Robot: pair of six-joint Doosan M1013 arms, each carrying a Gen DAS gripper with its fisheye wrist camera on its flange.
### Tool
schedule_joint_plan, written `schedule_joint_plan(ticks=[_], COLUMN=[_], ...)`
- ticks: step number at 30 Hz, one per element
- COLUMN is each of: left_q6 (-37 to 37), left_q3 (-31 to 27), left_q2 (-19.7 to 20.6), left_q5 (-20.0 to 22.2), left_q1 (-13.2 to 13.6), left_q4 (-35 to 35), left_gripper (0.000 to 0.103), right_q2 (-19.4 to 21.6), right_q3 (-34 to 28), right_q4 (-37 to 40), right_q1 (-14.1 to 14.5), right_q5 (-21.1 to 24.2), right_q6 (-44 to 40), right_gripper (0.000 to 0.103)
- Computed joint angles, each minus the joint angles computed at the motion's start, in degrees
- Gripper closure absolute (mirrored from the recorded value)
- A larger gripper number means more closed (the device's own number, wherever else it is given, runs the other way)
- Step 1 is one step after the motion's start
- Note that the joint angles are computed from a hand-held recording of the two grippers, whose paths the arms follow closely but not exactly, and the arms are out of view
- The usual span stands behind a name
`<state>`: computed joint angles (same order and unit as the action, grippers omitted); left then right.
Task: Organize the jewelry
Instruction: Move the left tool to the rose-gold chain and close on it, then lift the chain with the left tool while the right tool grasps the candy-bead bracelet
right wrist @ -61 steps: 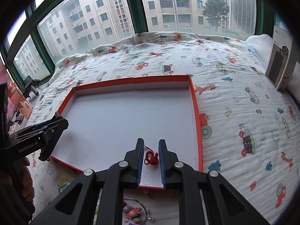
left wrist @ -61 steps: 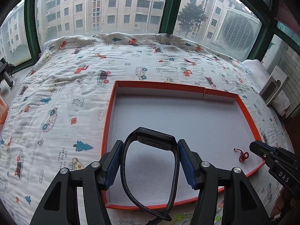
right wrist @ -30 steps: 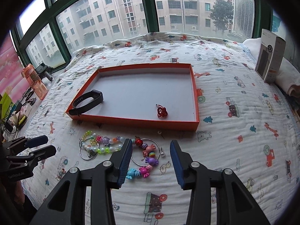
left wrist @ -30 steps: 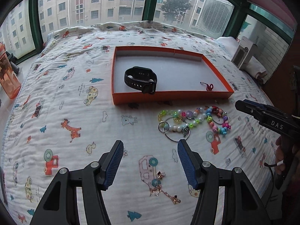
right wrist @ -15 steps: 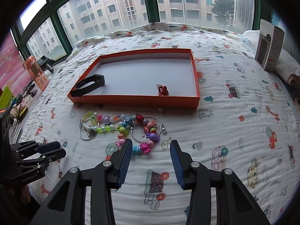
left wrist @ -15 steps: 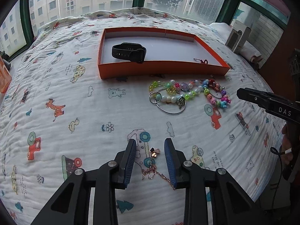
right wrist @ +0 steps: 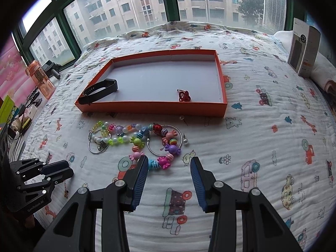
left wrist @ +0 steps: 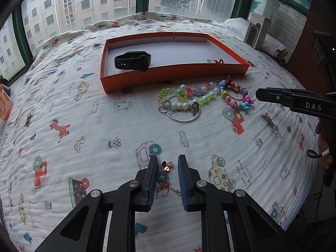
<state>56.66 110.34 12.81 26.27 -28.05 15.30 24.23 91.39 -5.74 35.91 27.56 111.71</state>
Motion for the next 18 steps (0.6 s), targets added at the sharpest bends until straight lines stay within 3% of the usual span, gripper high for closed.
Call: schedule_joint_plan(ticks=[4,18], left_q6=[-2.4,-9.2], left_q3=[-0.3,-0.1], left_q2=[0.3,-1.0], left_q5=[0.8,-0.2], left_q1=[-0.4,-0.7], left_q4=[2.9,9.1], left_gripper=[0.091,0.092], right_q2=[0.2,0.1], right_q3=[-0.2,-0.3], right_q4=[1.1,1.8], right_q1=[-0.1,-0.8], right_q5=[0.4,0.2], right_q6=[-0.7,-0.5], right_gripper=[0.057,0.057])
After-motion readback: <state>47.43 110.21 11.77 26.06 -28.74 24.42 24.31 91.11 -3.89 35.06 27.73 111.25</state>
